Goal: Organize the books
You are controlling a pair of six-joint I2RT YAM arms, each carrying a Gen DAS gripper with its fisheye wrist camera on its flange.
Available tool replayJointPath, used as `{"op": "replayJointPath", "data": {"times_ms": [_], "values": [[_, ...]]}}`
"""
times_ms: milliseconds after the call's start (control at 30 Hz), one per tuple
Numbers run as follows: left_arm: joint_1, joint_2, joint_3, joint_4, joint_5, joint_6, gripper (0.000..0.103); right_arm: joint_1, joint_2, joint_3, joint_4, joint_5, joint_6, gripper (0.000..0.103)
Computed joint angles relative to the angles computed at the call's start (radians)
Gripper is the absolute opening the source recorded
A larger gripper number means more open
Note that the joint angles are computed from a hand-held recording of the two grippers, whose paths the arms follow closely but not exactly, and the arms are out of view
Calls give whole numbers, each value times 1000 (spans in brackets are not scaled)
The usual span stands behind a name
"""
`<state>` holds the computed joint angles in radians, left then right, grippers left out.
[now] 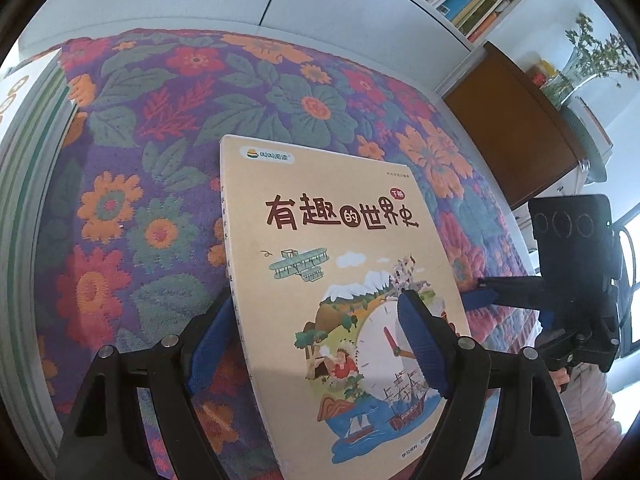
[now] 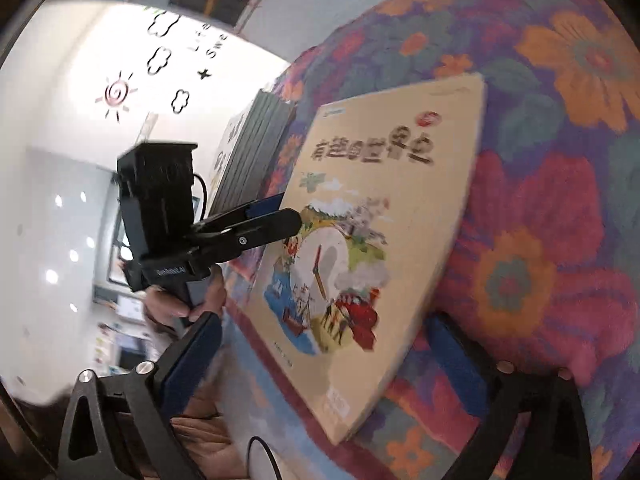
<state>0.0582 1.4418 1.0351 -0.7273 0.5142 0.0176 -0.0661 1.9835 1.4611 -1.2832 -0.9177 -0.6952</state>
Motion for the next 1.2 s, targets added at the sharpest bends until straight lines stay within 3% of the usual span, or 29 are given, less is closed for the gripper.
{"op": "replayJointPath", "data": {"times_ms": [167, 300, 333, 400, 433, 467, 500, 567, 767, 900, 1200], "values": [[4, 0, -4, 2, 9, 18, 79, 27, -18, -23, 112, -33, 161, 103], [17, 3, -4, 0, 34, 28, 79, 26, -58, -52, 150, -6, 182, 99], [18, 3, -5, 2, 37, 25, 79, 26, -75, -68, 182, 13, 200, 95], [15, -1, -9, 7, 32, 20, 79, 19, -103, -103, 254, 51, 242, 65], [11, -7, -14, 14, 18, 9, 73, 6, -92, -102, 268, 48, 263, 57], [3, -18, -21, 21, -18, -5, 58, -6, -67, -88, 260, 32, 270, 47], [-4, -29, -26, 27, -54, -21, 54, -19, -41, -71, 247, 13, 274, 39], [8, -33, -34, 37, -46, -55, 51, -29, -16, -62, 253, -12, 304, 33], [35, -39, -10, 11, -9, -52, 50, 30, -128, -125, 353, 112, 385, 33], [58, -68, 16, -16, 45, -53, 50, 13, -111, -94, 295, 89, 383, 33], [75, -56, 105, -97, 19, -44, 50, 8, -148, 1, 137, 3, 395, 32]]}}
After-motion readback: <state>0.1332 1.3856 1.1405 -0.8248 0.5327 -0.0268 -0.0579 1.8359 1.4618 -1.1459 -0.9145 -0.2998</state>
